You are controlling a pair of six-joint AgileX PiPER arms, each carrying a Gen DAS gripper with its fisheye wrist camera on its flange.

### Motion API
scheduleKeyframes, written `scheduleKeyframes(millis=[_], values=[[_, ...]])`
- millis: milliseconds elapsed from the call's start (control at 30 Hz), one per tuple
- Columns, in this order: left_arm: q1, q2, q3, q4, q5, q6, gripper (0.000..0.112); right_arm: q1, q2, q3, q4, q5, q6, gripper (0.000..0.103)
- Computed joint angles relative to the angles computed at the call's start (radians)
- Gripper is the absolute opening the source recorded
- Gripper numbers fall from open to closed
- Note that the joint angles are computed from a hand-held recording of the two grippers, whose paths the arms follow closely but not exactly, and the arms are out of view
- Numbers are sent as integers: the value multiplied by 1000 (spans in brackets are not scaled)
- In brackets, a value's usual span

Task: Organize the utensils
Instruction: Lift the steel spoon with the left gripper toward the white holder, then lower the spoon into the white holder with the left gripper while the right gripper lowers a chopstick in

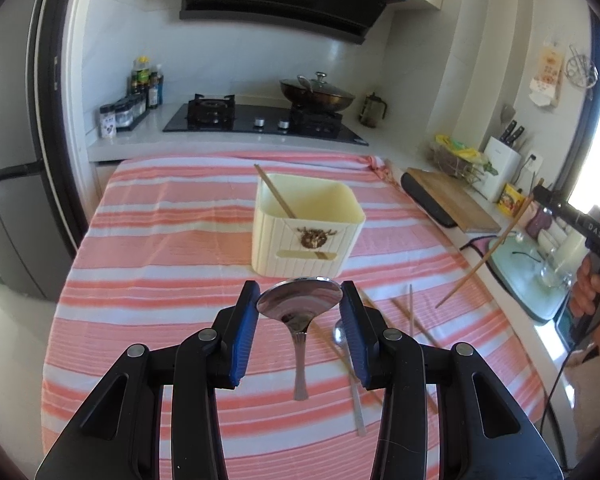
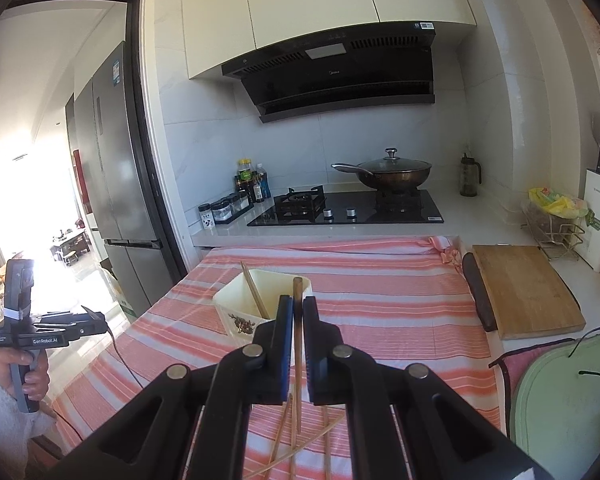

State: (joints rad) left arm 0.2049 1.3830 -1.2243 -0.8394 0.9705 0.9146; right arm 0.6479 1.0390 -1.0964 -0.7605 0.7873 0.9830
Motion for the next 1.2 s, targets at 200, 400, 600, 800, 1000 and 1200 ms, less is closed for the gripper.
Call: scheduleKeyframes(millis=[200, 400, 600, 800, 1000, 1200], values=[[3, 17, -53, -11, 30, -11, 41, -48, 28, -30, 44, -38, -53, 5], [12, 54, -138, -24, 77, -33, 41, -80, 74, -70, 75, -69, -91, 5], [-18, 110, -298, -14, 108, -110, 41, -144, 162, -177, 161, -101, -201, 5], [-93, 252, -596, 46, 93, -275, 41, -256, 331, -424, 354, -110, -422, 5], [-211, 367, -742, 160, -89, -394, 41, -293, 508, -653, 381, -173, -448, 5], [-311, 567, -879, 346, -161, -555, 41, -300, 702, -763, 354, -224, -434, 5]])
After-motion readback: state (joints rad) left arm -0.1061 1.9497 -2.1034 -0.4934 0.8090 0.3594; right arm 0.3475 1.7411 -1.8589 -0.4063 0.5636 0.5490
